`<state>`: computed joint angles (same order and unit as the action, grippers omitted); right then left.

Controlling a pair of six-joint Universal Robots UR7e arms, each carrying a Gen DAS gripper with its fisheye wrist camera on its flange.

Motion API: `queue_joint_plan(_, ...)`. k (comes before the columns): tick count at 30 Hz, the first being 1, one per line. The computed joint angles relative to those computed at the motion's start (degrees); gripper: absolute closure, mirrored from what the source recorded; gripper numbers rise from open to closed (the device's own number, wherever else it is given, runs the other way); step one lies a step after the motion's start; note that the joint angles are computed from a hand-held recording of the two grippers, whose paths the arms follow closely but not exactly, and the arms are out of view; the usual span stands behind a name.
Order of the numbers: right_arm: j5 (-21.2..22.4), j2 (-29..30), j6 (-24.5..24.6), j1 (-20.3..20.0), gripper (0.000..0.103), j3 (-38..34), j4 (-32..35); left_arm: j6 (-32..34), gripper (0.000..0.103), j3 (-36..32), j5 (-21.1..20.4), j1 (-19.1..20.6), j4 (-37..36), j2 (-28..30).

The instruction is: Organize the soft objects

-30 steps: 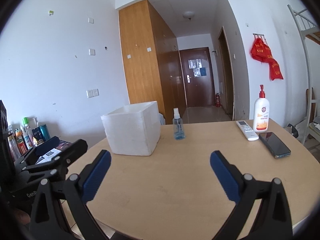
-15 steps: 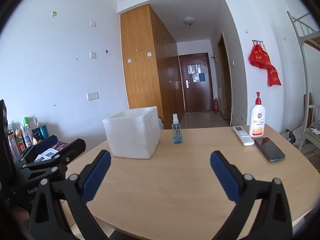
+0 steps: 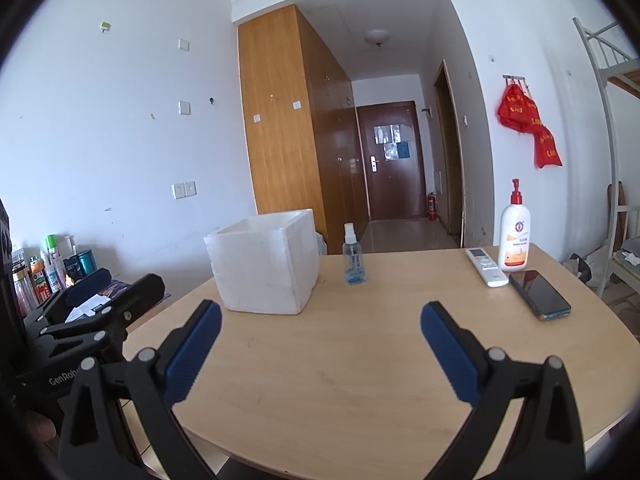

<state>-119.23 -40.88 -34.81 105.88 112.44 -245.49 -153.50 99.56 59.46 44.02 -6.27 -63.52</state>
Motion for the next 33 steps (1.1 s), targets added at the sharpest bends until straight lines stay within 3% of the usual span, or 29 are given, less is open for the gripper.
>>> queue_joint_plan(33, -0.5, -0.4, 0.2, 0.2, 0.002, 0.5, 0.5, -0.4, 0.000, 0.2, -0.2, -0.3, 0.5, -0.5)
